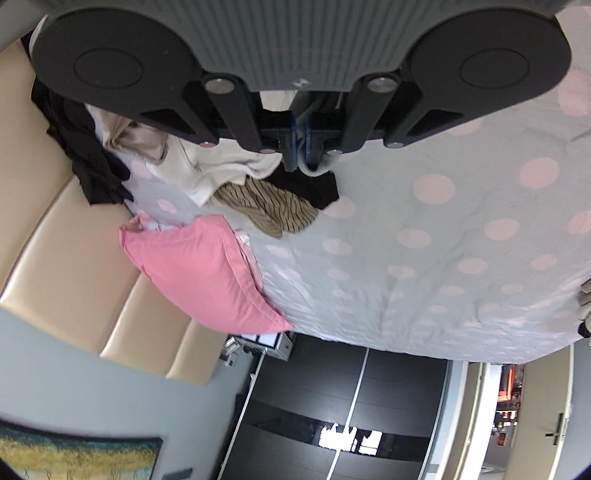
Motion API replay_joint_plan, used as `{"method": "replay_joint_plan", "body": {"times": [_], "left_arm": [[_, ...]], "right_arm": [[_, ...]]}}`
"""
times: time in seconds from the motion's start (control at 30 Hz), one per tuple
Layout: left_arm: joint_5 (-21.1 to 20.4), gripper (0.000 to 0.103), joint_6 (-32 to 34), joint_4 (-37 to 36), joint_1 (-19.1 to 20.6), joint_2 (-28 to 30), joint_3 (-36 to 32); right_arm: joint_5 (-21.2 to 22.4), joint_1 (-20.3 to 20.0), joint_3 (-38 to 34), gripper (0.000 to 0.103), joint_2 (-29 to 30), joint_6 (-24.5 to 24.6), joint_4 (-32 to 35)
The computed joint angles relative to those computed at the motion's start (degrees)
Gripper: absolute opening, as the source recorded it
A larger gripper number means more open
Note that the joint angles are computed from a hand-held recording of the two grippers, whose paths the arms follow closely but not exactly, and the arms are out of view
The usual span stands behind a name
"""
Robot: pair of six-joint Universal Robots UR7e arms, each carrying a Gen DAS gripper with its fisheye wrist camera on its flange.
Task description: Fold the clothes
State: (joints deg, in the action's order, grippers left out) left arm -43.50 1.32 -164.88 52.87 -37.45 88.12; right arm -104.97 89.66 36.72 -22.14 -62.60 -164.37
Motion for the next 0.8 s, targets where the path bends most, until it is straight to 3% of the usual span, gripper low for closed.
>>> {"method": "replay_joint_plan", "body": {"times": [0.23,0.3,0.43,0.5,0.57,0.73,0.8], "left_arm": [[-6.5,0.003,-4.6,9.0,-0.2,6.5,-5.1],[-7.5,0.016,-5.3,10.6,-0.6,8.3,-6.7],[-9.0,0.023,-6.4,13.5,-1.3,11.3,-9.4],[-9.1,0.044,-6.4,15.0,-1.7,12.7,-10.8],[-8.8,0.052,-6.1,16.0,-2.0,14.2,-11.9],[-5.0,0.052,-4.7,19.1,-2.7,17.3,-14.0],[-2.7,0.043,-6.0,19.7,-2.8,18.1,-14.3]], "right_arm": [[1.6,-0.6,-1.2,0.005,-0.5,1.3,4.2],[2.0,-0.8,-1.6,0.005,-0.6,2.0,5.5],[2.5,-1.1,-2.1,0.005,-0.8,2.9,6.8],[2.6,-1.3,-2.3,0.005,-1.0,3.6,7.7],[2.8,-1.4,-2.1,0.005,-1.3,4.1,8.0],[3.3,-1.7,-1.8,0.005,-1.7,4.7,8.6],[3.4,-1.7,-1.9,0.005,-1.7,4.9,8.7]]}}
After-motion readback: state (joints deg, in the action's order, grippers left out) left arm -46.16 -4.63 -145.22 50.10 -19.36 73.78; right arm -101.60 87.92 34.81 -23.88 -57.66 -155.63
